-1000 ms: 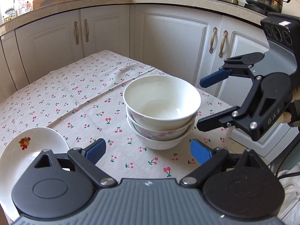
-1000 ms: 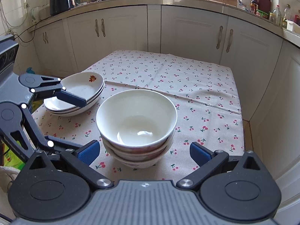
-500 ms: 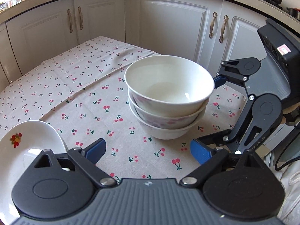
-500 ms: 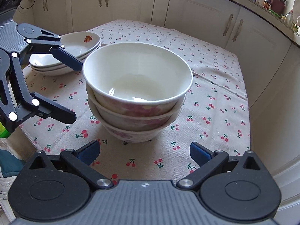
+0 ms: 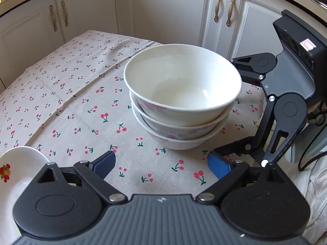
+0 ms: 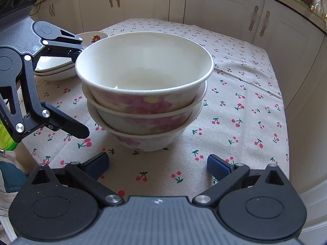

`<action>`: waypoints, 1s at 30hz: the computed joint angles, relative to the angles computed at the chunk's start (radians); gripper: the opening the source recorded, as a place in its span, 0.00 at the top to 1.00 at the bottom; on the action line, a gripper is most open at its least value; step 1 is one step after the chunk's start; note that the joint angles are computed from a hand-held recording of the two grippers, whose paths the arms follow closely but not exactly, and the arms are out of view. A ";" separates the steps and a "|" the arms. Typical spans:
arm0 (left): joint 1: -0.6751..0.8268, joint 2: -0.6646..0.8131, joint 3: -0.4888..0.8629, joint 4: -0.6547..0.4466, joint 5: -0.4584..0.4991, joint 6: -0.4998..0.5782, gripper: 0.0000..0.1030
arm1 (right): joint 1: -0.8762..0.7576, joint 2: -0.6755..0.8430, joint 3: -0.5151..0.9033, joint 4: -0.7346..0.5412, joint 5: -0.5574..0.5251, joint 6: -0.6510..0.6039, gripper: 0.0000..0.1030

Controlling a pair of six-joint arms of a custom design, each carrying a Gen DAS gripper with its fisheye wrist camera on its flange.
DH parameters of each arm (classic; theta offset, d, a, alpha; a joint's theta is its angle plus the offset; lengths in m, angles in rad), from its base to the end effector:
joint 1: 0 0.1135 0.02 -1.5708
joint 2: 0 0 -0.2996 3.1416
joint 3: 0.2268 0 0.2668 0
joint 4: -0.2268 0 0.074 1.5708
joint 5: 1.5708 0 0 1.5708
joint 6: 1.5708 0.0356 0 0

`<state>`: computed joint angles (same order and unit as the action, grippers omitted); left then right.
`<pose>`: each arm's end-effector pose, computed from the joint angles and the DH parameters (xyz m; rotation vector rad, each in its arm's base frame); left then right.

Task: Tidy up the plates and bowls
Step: 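Close the right tool around the side of the three-bowl stack, then lift and carry the bowl stack over the plate stack with the right tool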

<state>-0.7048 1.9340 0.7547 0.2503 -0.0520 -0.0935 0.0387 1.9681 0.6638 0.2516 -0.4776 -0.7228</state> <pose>0.2653 -0.2232 0.0884 0.7370 2.4078 -0.2649 0.3137 0.0285 0.0630 -1.0698 2.2423 0.3482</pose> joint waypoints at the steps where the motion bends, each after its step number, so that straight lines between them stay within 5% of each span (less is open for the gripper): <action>1: 0.005 0.004 0.008 -0.007 0.008 0.013 0.07 | -0.003 0.000 0.000 0.000 -0.006 -0.005 0.00; 6: 0.028 0.018 0.039 -0.032 0.047 0.075 0.07 | 0.011 -0.014 0.068 -0.120 0.020 -0.045 0.00; 18: 0.075 0.057 0.104 -0.072 0.159 0.267 0.07 | 0.019 0.001 0.270 -0.443 -0.048 -0.400 0.04; 30: 0.095 0.063 0.121 -0.071 0.231 0.294 0.12 | 0.033 0.047 0.390 -0.609 -0.043 -0.459 0.13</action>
<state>-0.6102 1.9974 0.8754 0.1790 0.1787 0.2004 0.0716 2.0151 1.0540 -0.3578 -0.5204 -1.1814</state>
